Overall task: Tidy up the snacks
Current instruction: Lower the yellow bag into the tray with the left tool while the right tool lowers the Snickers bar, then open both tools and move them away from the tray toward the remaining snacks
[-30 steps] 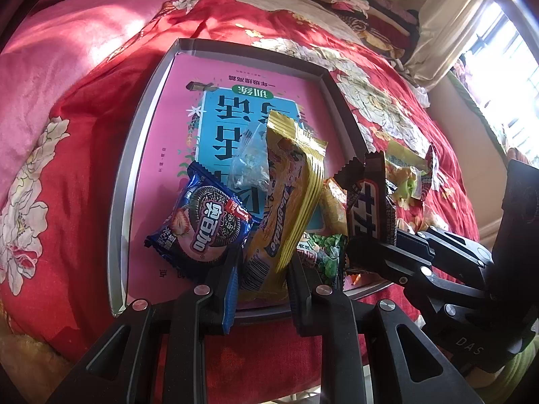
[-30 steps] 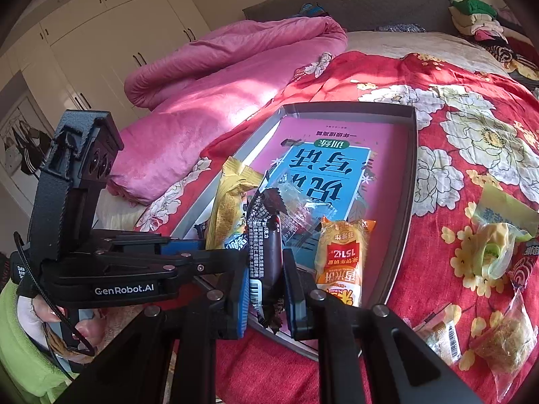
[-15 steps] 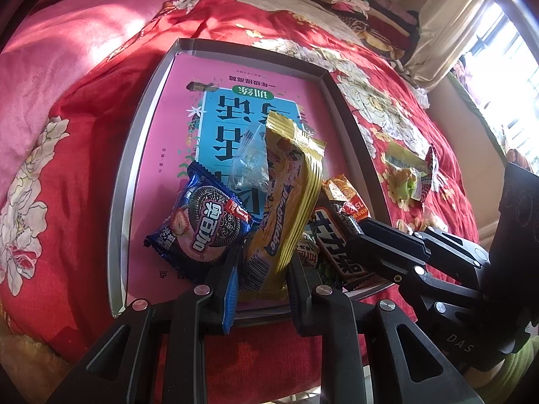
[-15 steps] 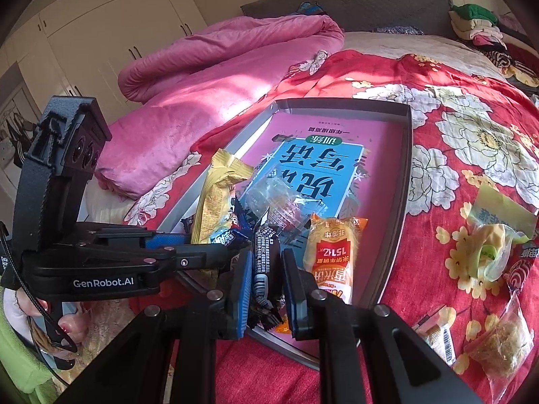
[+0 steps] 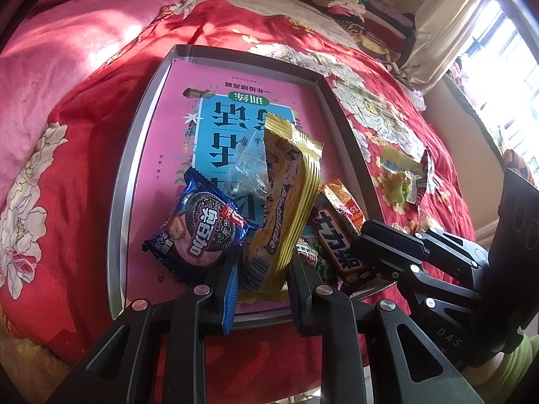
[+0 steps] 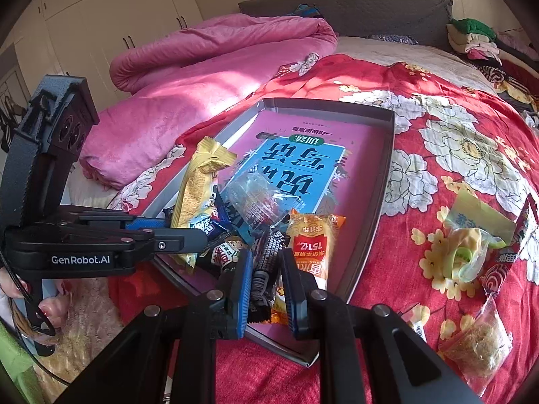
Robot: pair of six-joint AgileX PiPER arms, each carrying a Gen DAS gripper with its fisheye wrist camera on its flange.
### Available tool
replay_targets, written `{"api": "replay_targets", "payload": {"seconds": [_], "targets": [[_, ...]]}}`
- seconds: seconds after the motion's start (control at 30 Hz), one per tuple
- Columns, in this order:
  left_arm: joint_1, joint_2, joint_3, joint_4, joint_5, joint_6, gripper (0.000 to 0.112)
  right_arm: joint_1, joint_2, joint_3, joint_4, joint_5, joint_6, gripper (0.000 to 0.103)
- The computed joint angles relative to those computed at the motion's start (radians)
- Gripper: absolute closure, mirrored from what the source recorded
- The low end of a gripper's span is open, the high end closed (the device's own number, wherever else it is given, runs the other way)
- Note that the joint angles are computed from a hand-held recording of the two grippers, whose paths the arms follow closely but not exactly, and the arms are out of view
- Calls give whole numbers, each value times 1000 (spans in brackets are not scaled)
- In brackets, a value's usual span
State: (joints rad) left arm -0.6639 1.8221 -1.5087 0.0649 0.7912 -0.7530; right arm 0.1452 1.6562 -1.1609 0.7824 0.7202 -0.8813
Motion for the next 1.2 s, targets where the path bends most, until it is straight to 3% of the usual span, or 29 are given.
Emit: {"api": "replay_targets", "payload": {"seconds": [0.23,0.37,1.07,1.2], "targets": [[-2,-6,4,20,3,-20,85,-4,-6,6,5,-5,-3,84],[-2,-8,6,28,0,-30,77,-11,-9,7,16,1,-10,84],[-25,-59,36,128,-71,-100,57,-24,-33,16,51,11,-36,84],[-35,-70,40,164,-83,-123,48,-32,-38,18,64,14,-44,77]]}}
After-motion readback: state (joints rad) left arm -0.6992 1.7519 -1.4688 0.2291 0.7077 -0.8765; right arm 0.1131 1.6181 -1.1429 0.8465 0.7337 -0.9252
